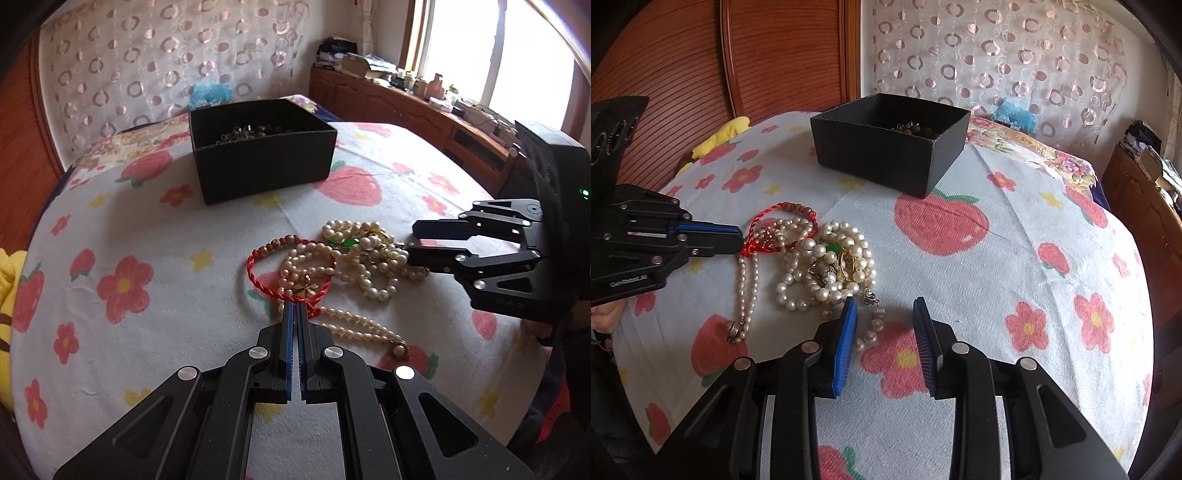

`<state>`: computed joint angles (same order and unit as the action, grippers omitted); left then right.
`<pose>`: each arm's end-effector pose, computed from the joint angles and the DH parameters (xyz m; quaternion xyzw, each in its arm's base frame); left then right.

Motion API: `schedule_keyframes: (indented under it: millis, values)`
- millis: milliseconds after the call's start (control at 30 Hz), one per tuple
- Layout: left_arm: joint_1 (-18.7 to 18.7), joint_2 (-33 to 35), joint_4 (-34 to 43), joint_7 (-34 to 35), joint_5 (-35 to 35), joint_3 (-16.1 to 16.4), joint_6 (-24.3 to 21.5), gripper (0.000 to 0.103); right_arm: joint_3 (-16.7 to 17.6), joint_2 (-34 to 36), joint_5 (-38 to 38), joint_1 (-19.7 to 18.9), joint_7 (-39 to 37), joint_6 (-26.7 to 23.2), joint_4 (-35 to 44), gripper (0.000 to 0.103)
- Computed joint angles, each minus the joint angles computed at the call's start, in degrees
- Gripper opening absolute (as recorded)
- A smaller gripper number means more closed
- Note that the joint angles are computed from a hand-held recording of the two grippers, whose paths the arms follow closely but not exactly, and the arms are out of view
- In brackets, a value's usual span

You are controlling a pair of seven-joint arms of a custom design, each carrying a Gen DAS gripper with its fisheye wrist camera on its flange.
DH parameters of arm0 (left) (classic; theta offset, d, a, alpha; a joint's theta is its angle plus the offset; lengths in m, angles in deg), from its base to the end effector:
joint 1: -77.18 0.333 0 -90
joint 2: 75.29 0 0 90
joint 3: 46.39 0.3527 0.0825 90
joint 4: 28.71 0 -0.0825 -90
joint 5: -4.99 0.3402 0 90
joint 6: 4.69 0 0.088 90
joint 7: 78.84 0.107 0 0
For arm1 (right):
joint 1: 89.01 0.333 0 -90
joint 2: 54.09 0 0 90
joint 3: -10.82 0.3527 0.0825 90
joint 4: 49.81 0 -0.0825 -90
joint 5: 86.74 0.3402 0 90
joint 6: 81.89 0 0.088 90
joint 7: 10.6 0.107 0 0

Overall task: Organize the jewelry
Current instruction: 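Move the left gripper back over the pearl necklaces and red bracelet, then grasp a pearl necklace with the left gripper and lift it toward the box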

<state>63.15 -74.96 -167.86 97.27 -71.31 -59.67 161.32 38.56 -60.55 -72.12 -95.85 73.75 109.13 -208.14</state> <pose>0.4355 -0.1597 0.3943 -0.3825 0.8608 -0.3214 0.0973 0.3909 0.1229 0.3986 -0.7344 0.5934 -0.2054 0.2577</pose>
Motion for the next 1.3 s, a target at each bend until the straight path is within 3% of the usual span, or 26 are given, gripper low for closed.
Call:
schedule_keyframes:
  millis: [200,367,567,700,800,1300]
  values:
    - [-0.87,1.35,0.45,-4.56,4.52,-0.91,5.25,0.002,0.72,-0.15,0.28,-0.67,-0.12,0.0,-0.08,0.033]
    - [-1.05,2.72,0.56,-5.31,6.13,-2.07,10.46,0.014,0.7,-0.59,-0.51,-1.05,0.64,-0.14,-0.3,0.033]
    - [0.09,2.74,0.78,-4.66,5.72,-2.59,9.94,0.016,0.53,-0.58,-1.29,-1.13,1.22,-0.13,-0.31,0.033]
    - [0.63,2.27,0.88,-3.7,5.81,-2.21,7.12,0.004,1.05,-0.66,-1.36,-1.72,1.21,-0.16,-0.32,0.033]
    - [0.13,1.84,0.41,-0.75,3.57,-2.43,7.93,0.004,1.05,-0.54,-1.34,-1.61,1.32,-0.03,-0.33,0.033]
    - [-0.48,-9.52,-0.31,9.23,-9.81,2.05,-0.43,0.004,1.32,-0.59,-1.31,-1.87,1.32,-0.08,-0.33,0.033]
